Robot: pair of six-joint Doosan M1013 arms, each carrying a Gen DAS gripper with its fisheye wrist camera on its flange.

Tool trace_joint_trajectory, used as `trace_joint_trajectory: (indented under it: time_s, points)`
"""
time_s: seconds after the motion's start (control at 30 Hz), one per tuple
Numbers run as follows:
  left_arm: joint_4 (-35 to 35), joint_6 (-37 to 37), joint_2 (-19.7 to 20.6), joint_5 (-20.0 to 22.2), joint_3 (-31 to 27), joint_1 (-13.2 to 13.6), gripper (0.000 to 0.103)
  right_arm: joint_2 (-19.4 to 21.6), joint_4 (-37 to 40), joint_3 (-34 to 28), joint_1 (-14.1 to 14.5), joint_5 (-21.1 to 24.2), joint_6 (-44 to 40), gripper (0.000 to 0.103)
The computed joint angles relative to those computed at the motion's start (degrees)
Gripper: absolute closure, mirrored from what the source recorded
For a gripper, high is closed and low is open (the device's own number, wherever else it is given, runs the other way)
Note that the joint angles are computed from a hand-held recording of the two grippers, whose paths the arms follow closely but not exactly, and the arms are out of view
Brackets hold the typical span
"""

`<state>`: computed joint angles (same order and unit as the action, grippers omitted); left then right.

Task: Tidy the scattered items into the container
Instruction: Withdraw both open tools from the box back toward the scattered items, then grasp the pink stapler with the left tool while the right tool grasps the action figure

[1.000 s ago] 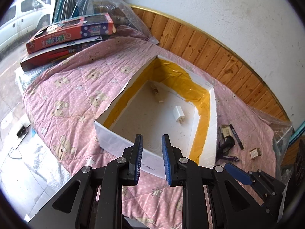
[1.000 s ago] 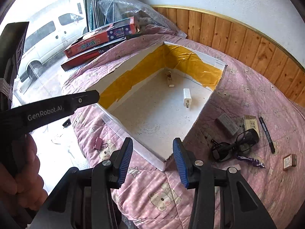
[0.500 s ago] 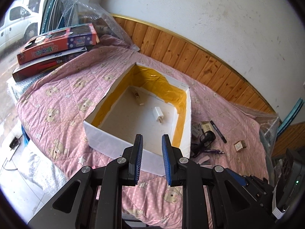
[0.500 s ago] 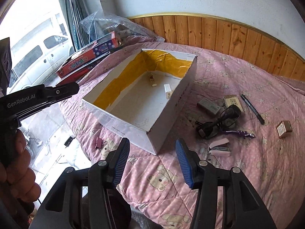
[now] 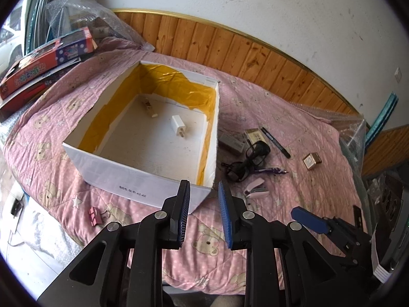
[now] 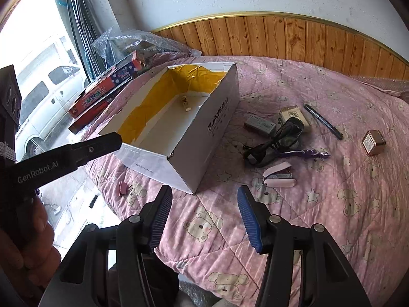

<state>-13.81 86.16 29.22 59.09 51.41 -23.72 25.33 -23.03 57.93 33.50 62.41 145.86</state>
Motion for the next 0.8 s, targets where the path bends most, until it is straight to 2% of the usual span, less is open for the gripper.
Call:
trace_joint_trajectory:
  time_s: [0.33,0.47,0.8]
  points:
    - [-0.9,2.5,1.5,2.4,-1.7,-2.5,0.077,-3.3,0.4,6.6,-1.9,-2.5,3.5,0.047]
    - [-3.5,5.0,2.1,3.9,-1.2,-2.9,0.077,-4.8,-0.4,9.6,-2.7,-3.9,6.8,0.047]
    - [-6.9,8.6,5.3,6.0,-2.6,-4.8,0.066,-8.1,-1.5,17.1,-5.0,-8.0,14.2,0.047]
